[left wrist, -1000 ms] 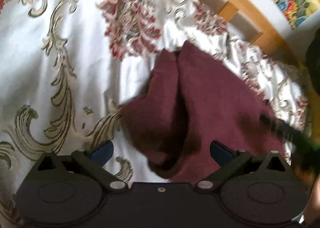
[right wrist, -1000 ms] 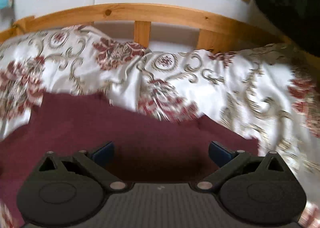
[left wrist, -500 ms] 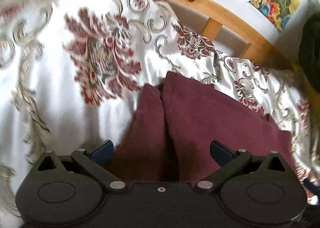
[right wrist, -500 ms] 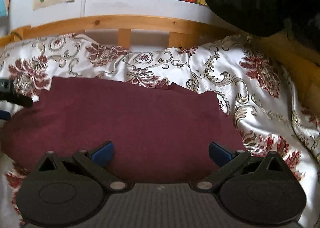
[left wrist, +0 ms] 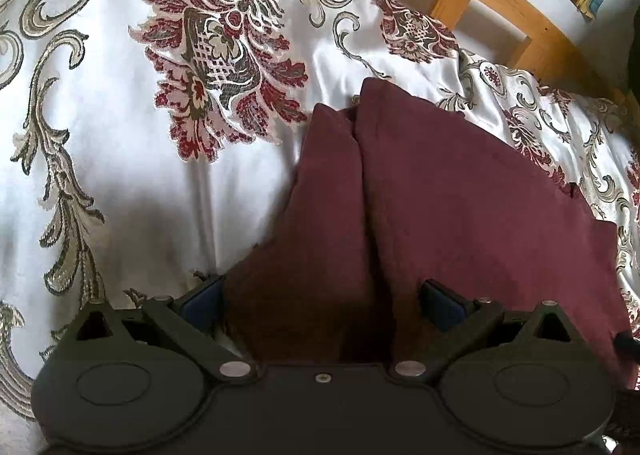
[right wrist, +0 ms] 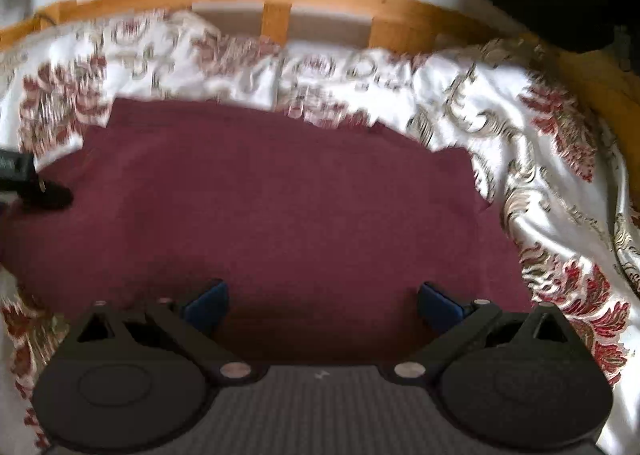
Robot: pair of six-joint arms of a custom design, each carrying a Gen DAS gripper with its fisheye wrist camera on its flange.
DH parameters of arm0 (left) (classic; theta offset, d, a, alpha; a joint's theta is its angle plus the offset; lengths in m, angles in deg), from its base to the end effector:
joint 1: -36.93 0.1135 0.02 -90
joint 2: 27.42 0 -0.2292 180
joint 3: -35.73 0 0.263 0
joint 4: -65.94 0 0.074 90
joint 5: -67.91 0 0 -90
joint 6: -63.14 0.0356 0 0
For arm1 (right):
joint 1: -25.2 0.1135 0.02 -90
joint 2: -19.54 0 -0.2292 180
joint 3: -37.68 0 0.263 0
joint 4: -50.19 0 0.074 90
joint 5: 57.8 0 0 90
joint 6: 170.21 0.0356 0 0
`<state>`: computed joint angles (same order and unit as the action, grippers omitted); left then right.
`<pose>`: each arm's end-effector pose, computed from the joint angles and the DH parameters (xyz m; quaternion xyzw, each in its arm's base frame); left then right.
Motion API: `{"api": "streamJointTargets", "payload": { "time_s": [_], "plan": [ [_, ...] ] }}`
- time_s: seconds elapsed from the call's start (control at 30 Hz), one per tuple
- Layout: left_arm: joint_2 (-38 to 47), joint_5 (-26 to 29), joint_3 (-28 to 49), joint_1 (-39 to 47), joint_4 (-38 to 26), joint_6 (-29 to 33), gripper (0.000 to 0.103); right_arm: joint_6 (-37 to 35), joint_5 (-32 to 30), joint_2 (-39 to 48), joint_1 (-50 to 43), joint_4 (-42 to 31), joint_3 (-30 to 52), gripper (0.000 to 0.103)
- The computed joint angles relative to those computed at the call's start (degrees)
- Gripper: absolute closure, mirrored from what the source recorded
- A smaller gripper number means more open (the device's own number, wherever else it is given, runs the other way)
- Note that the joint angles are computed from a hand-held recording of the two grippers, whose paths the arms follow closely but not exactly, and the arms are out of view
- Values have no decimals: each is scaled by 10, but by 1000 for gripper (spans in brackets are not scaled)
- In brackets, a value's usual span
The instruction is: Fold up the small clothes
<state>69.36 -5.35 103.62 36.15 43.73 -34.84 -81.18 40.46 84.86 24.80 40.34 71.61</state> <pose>0.3450 -0.0150 0.1299 -0.0102 0.9341 -0.1620 0.3180 0.2309 -0.0067 0.1128 0.0252 0.9086 -0.0705 0.4109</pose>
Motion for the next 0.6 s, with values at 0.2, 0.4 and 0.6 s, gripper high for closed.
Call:
{"api": "streamJointTargets", "payload": {
  "time_s": [0.2, 0.4, 0.6],
  "plan": [
    [-4, 7, -5, 0, 1, 1, 3, 5, -18, 14, -10, -2, 5, 0],
    [-46, 21, -39, 4, -8, 18, 21, 9, -32, 18, -19, -5, 8, 0],
    [-70, 24, -61, 1, 16, 26, 63, 6, -21, 19, -12, -7, 9, 0]
  ]
}}
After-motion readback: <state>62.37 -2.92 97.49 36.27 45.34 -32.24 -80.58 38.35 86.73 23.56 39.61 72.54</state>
